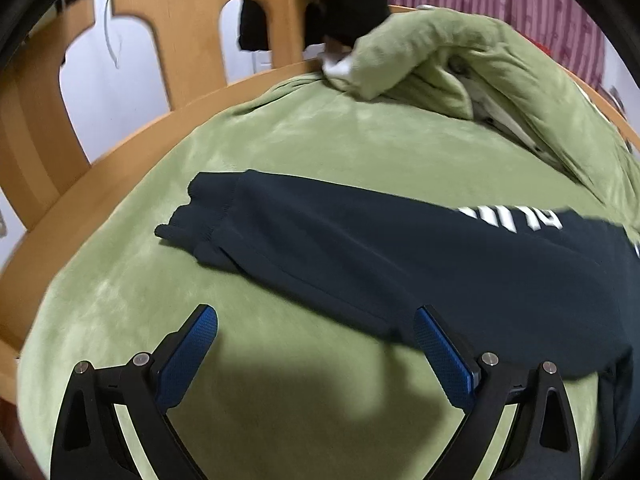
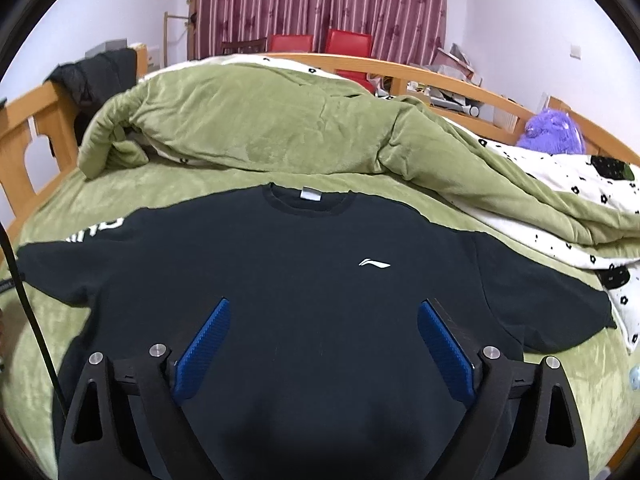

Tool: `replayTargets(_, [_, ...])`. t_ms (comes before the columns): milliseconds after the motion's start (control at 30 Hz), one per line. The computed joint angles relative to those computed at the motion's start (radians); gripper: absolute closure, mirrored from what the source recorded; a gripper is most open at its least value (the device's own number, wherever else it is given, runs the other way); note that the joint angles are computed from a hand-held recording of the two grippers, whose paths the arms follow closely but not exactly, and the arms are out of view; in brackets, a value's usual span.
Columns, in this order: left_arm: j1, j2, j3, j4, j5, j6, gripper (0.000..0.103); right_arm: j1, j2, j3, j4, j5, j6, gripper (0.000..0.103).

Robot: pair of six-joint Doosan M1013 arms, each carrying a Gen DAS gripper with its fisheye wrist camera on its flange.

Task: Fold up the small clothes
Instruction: 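Move the left gripper to the sleeve cuff beside it and grasp it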

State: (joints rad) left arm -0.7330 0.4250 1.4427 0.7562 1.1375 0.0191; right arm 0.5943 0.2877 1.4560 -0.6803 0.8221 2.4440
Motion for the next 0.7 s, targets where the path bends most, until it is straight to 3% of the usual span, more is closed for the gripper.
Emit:
replayTargets(133, [0.042,-0.007,0.031,-0.028,-0.067,-0.062,0.009,-0.004,0.019,0.007,0.031,-0.016,-0.003,0.012])
replayTargets(200, [0.067,-0.004,0.04,-0.077,-0.106,-0.075,0.015,0.006,0.039,0.001,0.0,0.03,0.015,0.012])
replayTargets(300, [0.074,0.006,0.038,-0.058,-0.102,-0.115,0.02,0.016,0.047,0.015,-0.033,0.047,0.022,0.015])
replayTargets(367, [0.072,0.017,0.023,-0.04,-0.076,-0.117,0.037,0.02,0.052,0.019,-0.041,0.069,0.014,0.017])
replayTargets(433, [0.071,0.028,0.003,-0.031,-0.05,-0.096,0.073,0.017,0.05,0.025,-0.032,0.08,0.007,0.02])
replayTargets(500, [0.071,0.039,-0.026,-0.043,-0.024,-0.049,0.091,0.011,0.039,0.038,-0.02,0.077,0.012,0.021])
replayTargets(700, [0.042,0.054,-0.131,-0.008,0.042,0.046,0.094,-0.008,-0.006,0.063,0.013,0.042,0.03,0.021])
